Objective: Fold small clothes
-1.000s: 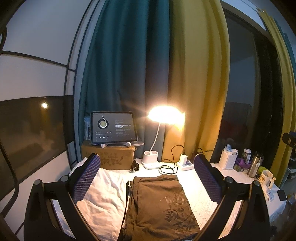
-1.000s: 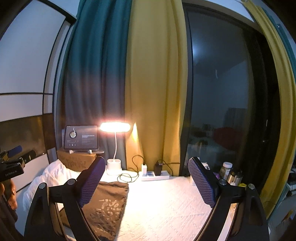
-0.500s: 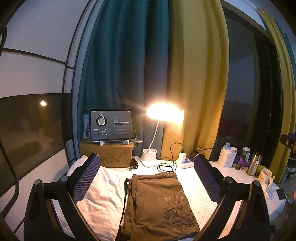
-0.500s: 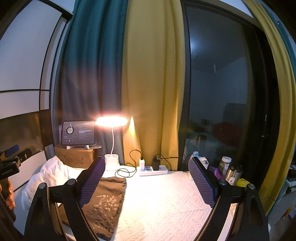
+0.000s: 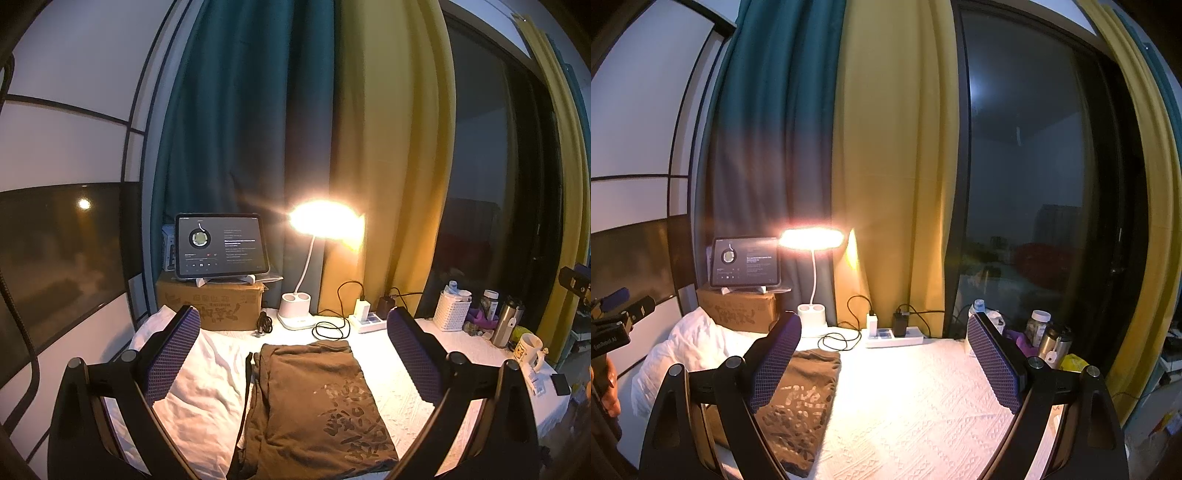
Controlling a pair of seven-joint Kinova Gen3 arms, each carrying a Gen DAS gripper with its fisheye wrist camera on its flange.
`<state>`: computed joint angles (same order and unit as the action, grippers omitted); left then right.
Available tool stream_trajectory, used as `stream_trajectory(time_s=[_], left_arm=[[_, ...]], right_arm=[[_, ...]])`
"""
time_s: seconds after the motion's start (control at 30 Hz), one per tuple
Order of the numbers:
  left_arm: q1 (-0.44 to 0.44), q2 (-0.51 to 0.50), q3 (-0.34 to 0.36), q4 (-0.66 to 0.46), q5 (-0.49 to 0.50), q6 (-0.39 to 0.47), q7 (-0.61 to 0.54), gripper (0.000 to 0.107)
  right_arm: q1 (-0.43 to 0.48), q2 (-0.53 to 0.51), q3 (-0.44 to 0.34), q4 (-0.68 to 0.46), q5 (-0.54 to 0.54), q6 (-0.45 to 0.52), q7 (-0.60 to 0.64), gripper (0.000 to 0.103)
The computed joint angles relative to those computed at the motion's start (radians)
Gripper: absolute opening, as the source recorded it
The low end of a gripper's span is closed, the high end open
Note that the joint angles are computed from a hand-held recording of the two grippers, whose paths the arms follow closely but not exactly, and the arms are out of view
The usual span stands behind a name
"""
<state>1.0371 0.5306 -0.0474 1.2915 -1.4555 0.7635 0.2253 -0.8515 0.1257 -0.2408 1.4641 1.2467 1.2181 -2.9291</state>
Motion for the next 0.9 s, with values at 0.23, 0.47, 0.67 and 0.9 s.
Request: stream_trajectory(time_s=[0.23,0.47,0.67,0.9], left_arm=[[0.006,0.004,0.001,-0.007,-0.002,-0.002,-0.001,0.1],[0.012,0.01,-0.002,-0.018,0.005,-0.009,-0.014,0.1],[0.015,0.011,-0.006,-0.023,0.006,-0.013,-0.007,0.1],[0.017,0.009,-0.008,-0.022,0.004,-0.026,-0.008,0.1]], right_arm=[[0.007,-0.014,-0.005,0.02,-0.001,-0.001,-0.006,0.092],[0.017,-0.019,-0.012,0.026,-0.004,-0.001,-0.01,0.092],[0.019,-0.021,-0.015,0.03,-0.008,-0.001,-0.01,0.092],[0.022,-0.025,-0.019,0.036,-0.012,0.001,-0.01,0.092]])
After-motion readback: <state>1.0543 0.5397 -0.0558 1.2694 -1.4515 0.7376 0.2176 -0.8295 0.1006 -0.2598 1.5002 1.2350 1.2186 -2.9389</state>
